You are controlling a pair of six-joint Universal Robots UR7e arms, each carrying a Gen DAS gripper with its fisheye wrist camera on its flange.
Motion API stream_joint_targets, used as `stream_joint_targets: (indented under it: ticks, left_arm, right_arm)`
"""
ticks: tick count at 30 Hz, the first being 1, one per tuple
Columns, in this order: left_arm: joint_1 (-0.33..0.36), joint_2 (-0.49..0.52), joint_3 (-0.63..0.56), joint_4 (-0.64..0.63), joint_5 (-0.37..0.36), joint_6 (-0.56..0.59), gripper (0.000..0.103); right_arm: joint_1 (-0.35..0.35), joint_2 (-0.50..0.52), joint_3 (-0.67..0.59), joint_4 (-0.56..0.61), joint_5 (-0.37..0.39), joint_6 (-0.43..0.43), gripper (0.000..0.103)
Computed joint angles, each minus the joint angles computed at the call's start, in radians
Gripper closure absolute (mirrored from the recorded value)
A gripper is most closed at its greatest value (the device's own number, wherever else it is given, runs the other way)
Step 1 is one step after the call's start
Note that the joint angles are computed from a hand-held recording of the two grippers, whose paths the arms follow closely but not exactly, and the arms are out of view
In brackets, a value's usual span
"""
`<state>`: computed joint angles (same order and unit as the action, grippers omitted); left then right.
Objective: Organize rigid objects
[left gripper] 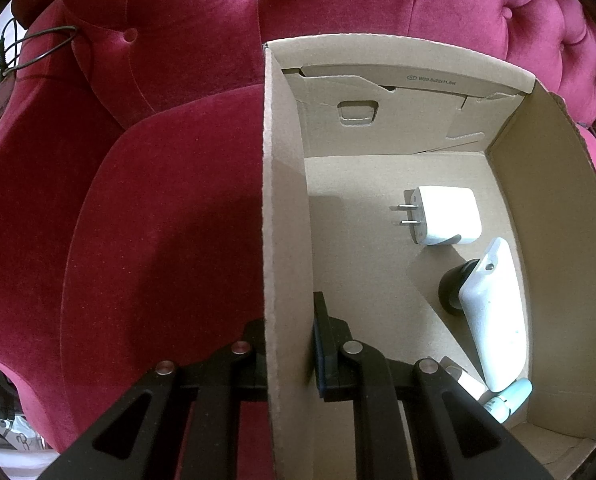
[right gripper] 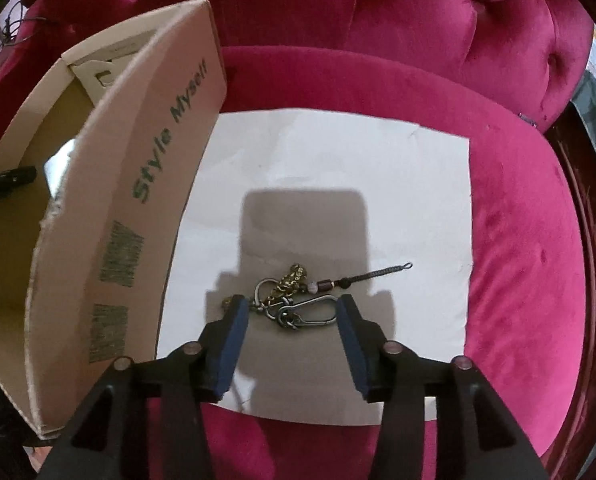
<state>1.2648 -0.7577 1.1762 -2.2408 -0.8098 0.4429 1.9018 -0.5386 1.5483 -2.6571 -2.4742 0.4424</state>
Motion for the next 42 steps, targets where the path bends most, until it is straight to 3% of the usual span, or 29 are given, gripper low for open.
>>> stream_joint_targets:
  ticks: [2, 15, 16, 18, 19, 20, 25, 31, 42]
  left_arm:
    - [0.000, 0.000, 0.000, 0.001, 0.000, -0.001, 0.089]
    - [0.000, 0.000, -0.001, 0.002, -0.001, -0.001, 0.089]
    - [0.000, 0.000, -0.002, 0.002, -0.001, -0.002, 0.089]
    - [0.001, -0.001, -0.001, 0.003, -0.002, -0.002, 0.089]
    - [0.001, -0.001, -0.001, 0.002, -0.002, -0.001, 0.089]
    - [0.001, -0.002, 0.000, 0.002, -0.002, -0.001, 0.089]
    - [0.002, -0.003, 0.001, 0.001, -0.002, -0.001, 0.089]
    - [0.001, -0.002, -0.001, 0.004, -0.002, -0.003, 0.089]
    - [0.001, 0.000, -0.008, 0.008, -0.002, -0.004, 0.089]
  right_arm:
    - [-0.008, 0.005, 0.000, 0.002, 0.004, 0.004, 0.041]
    - [-0.051, 0.062, -0.025, -0.053, 0.023, -0.012, 0.016]
    - [-0.052, 0.065, -0.025, -0.060, 0.019, -0.013, 0.018]
    - [-0.049, 0.064, -0.017, -0.090, 0.017, -0.021, 0.037]
    - [-0.046, 0.059, -0.012, -0.101, 0.022, -0.024, 0.071]
    - [-0.047, 0.049, -0.009, -0.097, 0.034, -0.017, 0.087]
    - [-0.050, 0.027, -0.014, -0.028, 0.053, 0.011, 0.088]
    - [-0.039, -0.008, 0.009, -0.047, 0.053, 0.026, 0.088]
    - [0.025, -0.035, 0.002, -0.006, 0.007, 0.052, 0.088]
